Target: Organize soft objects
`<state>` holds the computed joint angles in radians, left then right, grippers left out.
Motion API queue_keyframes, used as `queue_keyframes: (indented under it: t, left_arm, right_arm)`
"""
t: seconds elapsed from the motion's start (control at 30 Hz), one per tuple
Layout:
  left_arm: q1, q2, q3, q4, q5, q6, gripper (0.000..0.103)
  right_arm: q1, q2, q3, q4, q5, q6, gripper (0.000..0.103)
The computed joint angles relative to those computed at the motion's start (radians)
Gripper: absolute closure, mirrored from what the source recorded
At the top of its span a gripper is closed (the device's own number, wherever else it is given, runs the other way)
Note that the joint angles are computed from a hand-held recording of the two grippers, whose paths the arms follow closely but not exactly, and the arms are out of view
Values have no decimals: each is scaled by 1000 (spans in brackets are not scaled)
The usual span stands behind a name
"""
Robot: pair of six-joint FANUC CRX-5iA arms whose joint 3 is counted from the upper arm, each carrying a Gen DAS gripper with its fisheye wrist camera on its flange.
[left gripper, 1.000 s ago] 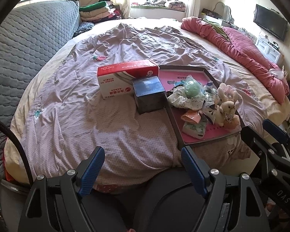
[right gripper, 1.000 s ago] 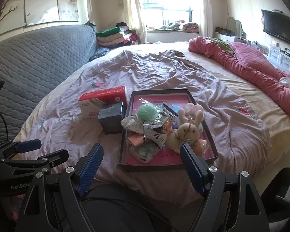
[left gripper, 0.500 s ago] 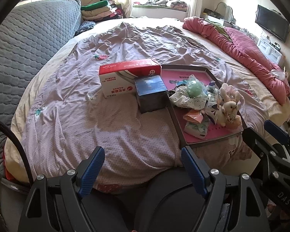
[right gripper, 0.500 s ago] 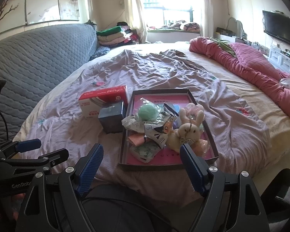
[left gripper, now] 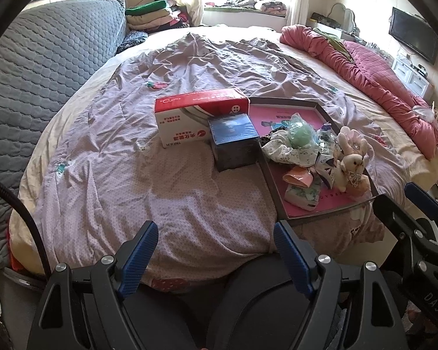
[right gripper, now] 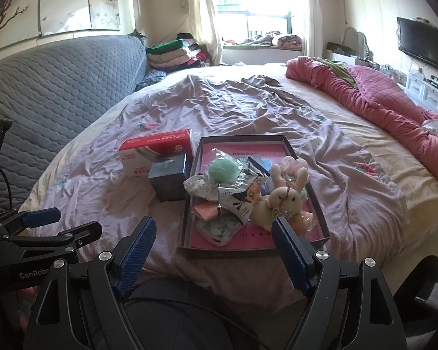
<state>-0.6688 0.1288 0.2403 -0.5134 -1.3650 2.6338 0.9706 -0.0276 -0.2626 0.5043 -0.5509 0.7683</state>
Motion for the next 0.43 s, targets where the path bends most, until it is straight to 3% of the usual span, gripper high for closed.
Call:
queue_keyframes:
  t: [0.3, 0.43]
  left_arm:
    - [-4, 2, -4, -11, 4, 5, 22]
    - [-26, -38, -23, -85, 45, 62, 22]
  right_arm:
    - [-4, -6, -25, 49, 16, -39, 21]
    - [-17, -7, -45, 91, 35, -88, 21]
